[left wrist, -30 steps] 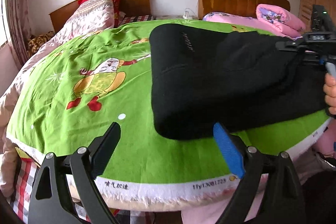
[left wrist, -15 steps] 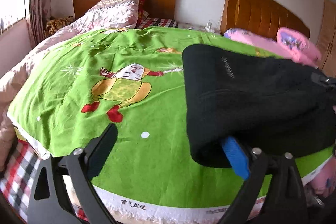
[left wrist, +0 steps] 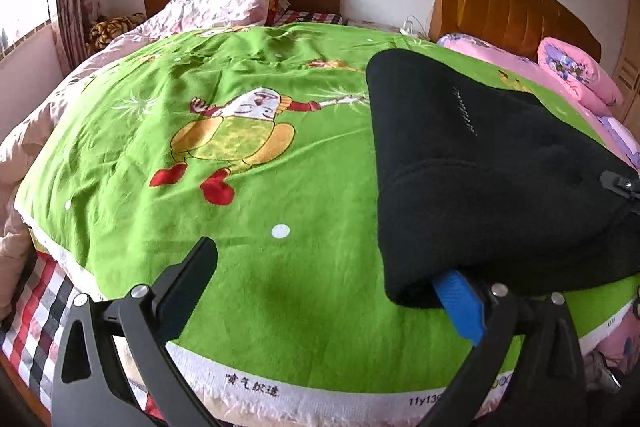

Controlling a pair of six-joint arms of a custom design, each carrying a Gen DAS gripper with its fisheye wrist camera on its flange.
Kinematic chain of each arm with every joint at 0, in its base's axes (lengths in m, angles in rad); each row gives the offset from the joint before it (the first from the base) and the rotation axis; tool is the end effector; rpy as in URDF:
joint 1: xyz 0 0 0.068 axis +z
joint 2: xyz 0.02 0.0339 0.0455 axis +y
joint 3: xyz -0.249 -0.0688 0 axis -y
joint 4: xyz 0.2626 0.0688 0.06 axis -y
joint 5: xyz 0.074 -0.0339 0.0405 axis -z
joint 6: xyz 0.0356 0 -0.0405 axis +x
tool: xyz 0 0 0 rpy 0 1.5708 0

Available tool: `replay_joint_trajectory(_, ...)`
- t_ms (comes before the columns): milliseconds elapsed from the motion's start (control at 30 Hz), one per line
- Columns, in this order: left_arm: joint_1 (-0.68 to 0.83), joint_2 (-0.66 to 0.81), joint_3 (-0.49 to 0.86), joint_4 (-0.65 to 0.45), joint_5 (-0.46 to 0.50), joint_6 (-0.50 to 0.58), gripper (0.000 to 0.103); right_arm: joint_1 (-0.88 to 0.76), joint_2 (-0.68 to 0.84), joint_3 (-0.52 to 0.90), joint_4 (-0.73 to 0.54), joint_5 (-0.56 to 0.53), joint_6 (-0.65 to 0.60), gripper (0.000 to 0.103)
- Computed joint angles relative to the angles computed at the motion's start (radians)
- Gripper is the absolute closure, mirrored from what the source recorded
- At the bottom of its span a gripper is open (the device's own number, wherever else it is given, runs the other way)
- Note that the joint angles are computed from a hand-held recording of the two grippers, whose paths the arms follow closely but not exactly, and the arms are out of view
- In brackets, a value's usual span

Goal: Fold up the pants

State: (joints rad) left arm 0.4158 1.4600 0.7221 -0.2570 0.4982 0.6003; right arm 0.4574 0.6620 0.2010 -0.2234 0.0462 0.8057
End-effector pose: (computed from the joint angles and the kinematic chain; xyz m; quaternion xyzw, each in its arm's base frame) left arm 0.2671 0.0993 0.1404 0.1553 0.9188 -0.0726 0.3555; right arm 0.1536 0.0738 0.1342 0.1662 0.8878 0.2363 0.3583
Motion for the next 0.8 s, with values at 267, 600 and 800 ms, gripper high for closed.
replay_joint_trajectory(267, 0.095, -0.203, 0.089, -0.347, 0.167, 0.214, 0.002, 0.203, -0.019, 0.144, -0.273, 0.357, -0.015, 0.032)
replay_joint_trajectory(600, -0.312, -0.008, 0.155, -0.181, 0.036, -0.105, 0.002, 0.341, 0.561, 0.382, -0.103, 0.411, -0.145, 0.032)
replay_joint_trajectory(800, -0.398, 0.035, 0.116, -0.080, -0.152, -0.141, 0.002, 0.296, 0.367, 0.289, -0.115, 0.350, -0.180, 0.027)
